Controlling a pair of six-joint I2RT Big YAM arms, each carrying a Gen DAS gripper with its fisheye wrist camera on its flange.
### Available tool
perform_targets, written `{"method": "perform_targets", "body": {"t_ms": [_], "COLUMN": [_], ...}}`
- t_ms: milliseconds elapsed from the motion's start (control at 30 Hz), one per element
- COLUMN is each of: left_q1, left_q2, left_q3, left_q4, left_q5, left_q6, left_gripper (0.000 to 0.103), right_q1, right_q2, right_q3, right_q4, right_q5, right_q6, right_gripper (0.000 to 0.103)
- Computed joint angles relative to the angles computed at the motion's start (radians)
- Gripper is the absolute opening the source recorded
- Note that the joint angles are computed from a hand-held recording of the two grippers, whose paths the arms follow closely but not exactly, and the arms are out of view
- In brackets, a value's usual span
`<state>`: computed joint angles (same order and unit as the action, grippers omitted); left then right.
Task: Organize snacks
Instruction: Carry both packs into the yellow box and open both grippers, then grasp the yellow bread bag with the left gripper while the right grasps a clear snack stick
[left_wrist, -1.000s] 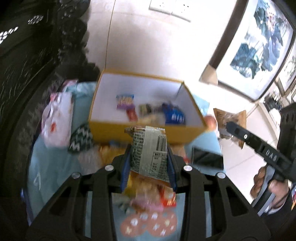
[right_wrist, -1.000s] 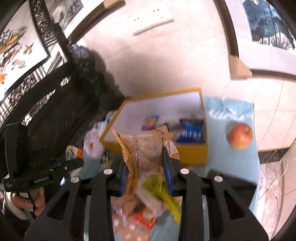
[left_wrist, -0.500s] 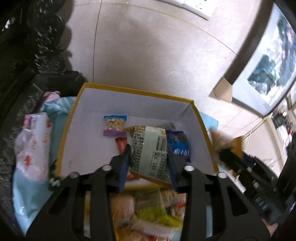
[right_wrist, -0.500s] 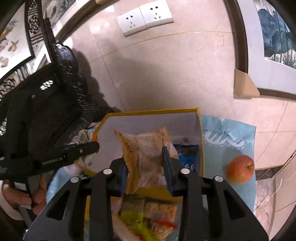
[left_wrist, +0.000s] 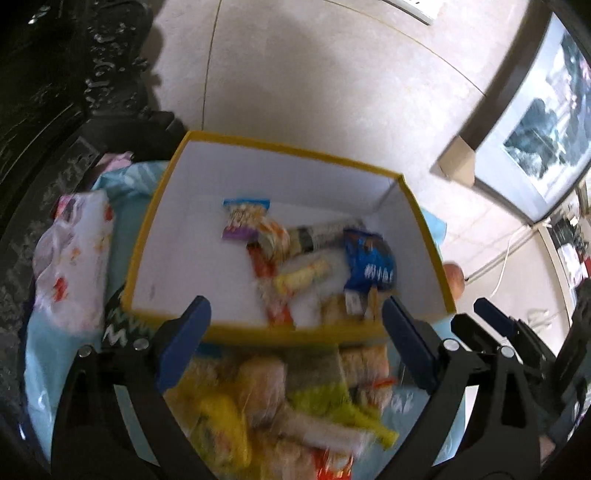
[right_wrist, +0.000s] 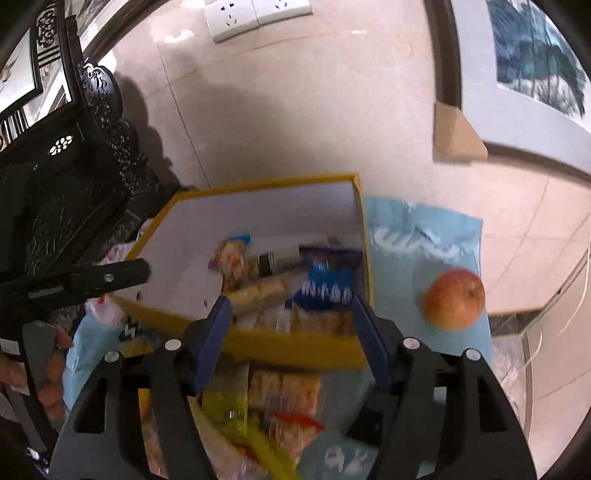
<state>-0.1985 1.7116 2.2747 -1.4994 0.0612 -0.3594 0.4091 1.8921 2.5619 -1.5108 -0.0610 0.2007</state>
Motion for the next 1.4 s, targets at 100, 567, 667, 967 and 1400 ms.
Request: {"method": "perform_targets", "body": {"t_ms": [100, 567, 667, 967, 1400], "left_q1": [-0.003, 0.047, 0.056, 0.045, 0.038], "left_q2": [-0.087, -0.379, -0.382, -0.253, -0.154], "left_q3": [-0.115, -0.514, -0.523, -0.434, -0.393], "left_q4": [-0.004, -0.059, -0.045, -0.083, -0.118], "left_q5": [0.011, 0.04, 0.051, 0.038, 0.024], "left_q6": [-0.004, -0.028, -0.036, -0.109, -0.083], "left_gripper": [0.096, 0.096, 0.096, 0.096, 0.036], "right_q1": [0.0, 0.06, 0.084, 0.105, 0.102], "right_q2": [-0.067, -0.307, -0.33, -0.37, -0.322], "right_q3": [-0.09, -0.431, -0.466, -0.536, -0.523], "right_q4": [-0.008, -0.018, -0.021, -0.021, -0.007], "right_q5": [-0.011, -0.027, -0.03, -0.059, -0.053], "right_q6": [0.02, 0.128, 0.13, 0.172, 0.087], "right_gripper": [0.071, 0.071, 0.071, 0.071, 0.071]}}
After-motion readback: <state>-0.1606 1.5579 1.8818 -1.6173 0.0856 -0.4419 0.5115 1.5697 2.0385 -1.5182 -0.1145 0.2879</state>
